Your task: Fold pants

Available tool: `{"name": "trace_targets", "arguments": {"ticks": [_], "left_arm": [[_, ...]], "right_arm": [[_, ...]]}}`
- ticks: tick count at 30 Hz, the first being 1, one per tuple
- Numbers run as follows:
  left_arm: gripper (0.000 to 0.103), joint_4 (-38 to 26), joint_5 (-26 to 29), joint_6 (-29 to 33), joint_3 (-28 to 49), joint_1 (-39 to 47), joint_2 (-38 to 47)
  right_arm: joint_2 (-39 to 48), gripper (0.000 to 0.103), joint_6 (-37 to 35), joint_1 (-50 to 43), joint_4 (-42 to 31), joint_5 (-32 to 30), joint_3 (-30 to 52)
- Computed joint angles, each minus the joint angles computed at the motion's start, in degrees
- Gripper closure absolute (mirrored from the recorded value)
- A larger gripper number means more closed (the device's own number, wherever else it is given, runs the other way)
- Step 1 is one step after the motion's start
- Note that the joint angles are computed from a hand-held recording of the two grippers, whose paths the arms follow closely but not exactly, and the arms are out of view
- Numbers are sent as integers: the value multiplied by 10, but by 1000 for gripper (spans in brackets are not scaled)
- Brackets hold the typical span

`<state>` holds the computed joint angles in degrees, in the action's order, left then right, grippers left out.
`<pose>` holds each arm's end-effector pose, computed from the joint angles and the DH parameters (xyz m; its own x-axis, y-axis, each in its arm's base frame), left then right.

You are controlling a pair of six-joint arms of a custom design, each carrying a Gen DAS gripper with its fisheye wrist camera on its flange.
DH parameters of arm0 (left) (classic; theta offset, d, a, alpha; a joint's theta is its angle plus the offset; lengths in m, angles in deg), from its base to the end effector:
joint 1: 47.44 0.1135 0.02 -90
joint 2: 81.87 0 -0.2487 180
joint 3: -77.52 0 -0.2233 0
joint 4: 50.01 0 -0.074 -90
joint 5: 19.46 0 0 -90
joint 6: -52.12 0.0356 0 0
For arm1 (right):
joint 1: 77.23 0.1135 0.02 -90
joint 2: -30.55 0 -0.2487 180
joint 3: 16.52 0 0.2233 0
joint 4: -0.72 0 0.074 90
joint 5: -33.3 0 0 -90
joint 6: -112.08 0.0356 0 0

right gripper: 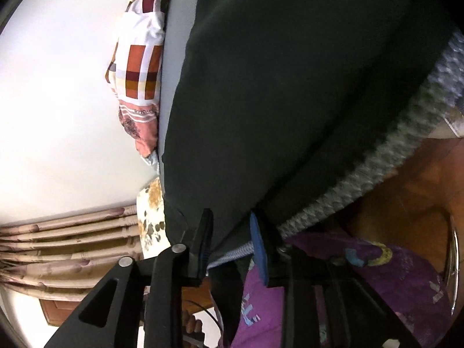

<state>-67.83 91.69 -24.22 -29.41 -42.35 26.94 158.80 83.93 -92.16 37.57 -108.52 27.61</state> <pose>0.3449 0.0178 0.1322 -0.7478 0.1545 -0.6457 0.3163 0.9380 -0.1418 0.2604 -0.0405 0.0162 -0.6489 0.7371 0.1890 0.4578 0.1797 0.8707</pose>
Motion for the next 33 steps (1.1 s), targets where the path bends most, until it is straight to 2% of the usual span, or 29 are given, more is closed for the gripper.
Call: {"name": "trace_targets", "arguments": {"ticks": [4,6,7,9,15,19,22,24,27,28,33], "left_arm": [[14,-7,-9,6,4,-4,7],[14,-7,-11,4,5,-3,8],[14,-7,-11,3,5,-2,8],[14,-8,-11,0,8,2,10],[14,-24,-3,-10,26,10,29],[14,-39,-12,-7,37,6,43],[14,-39,-17,-5,37,2,42],[14,-34,-20,-5,32,2,38],[14,-36,-15,-6,35,5,39],[14,-41,-14,-6,40,6,43],[14,-61,-13,-9,55,9,55]], "right_arm": [[9,74,13,22,29,14,9],[-12,96,-36,29,-25,40,17],[-23,96,-62,35,-62,52,22],[-28,97,-68,35,-57,51,16],[-52,98,-102,28,-105,30,7],[10,97,-57,21,-37,-2,19],[55,95,8,10,53,-37,10],[49,93,10,-4,75,-32,-6],[21,87,-25,-61,72,-27,-30],[9,86,-48,-96,47,-27,-33],[28,86,-86,-244,43,-48,-35]]}}
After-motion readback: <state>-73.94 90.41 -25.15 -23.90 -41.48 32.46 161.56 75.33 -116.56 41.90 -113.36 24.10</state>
